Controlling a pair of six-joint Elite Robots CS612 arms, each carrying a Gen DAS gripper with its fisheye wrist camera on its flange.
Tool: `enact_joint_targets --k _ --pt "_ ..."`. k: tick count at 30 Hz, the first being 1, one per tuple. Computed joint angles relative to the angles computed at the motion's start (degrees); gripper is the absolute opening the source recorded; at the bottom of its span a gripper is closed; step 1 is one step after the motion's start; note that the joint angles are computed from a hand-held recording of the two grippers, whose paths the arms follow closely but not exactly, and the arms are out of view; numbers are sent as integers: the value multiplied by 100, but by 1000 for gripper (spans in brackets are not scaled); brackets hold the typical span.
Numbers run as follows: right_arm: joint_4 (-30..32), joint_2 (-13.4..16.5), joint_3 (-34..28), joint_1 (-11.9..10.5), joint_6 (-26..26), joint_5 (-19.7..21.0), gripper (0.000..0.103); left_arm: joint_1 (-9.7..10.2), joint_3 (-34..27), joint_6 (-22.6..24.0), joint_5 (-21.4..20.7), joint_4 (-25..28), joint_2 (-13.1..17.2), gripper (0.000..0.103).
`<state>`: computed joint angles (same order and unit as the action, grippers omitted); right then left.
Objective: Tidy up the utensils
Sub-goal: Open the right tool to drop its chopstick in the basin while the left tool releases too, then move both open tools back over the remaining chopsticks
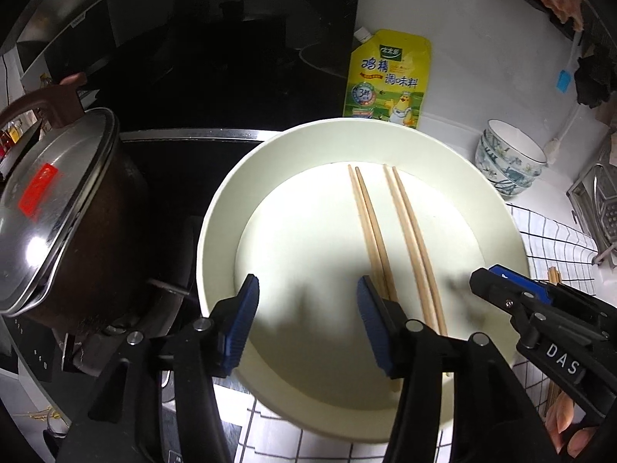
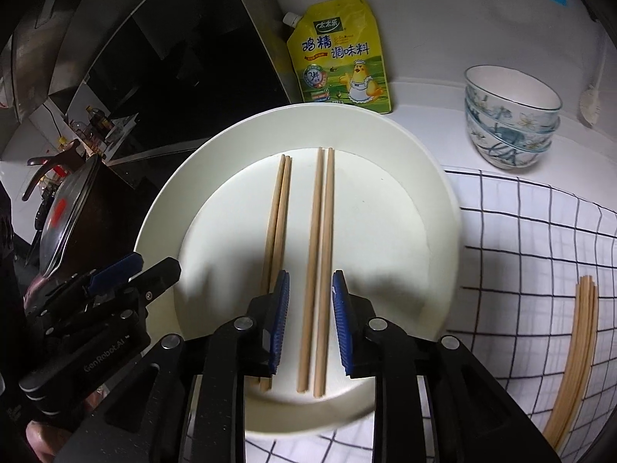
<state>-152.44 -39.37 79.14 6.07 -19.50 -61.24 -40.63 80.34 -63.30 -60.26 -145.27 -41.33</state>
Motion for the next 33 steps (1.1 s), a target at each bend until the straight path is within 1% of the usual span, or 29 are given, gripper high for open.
enact_joint_targets --k 3,7,8,13,17,21,24,29,30,33 --pt "-68 -83 127 -55 -7 42 24 -56 46 -42 52 7 -59 53" --pt "-208 -196 293 -122 -48 110 26 -123 65 -71 74 58 -112 60" --pt "-243 -222 333 -141 -54 126 28 -142 76 -82 62 32 -124 61" --pt "-296 -327 487 -241 -126 195 31 -244 54 -117 116 93 -152 62" --pt "-341 -403 616 -347 -125 262 40 -319 -41 -167 218 230 -143 66" --pt "-374 -457 723 -444 -170 258 41 -384 -141 -220 277 322 -116 71" --pt "-388 -497 795 -521 -212 294 43 -426 -234 -220 266 369 -76 77" --pt "-394 -557 880 -663 -348 290 44 -500 -519 -165 273 575 50 78" --pt "-405 -568 894 -690 -361 288 45 -510 -560 -163 272 593 72 78" --pt "-464 -601 946 -800 -417 294 51 -551 -724 -134 285 630 155 84"
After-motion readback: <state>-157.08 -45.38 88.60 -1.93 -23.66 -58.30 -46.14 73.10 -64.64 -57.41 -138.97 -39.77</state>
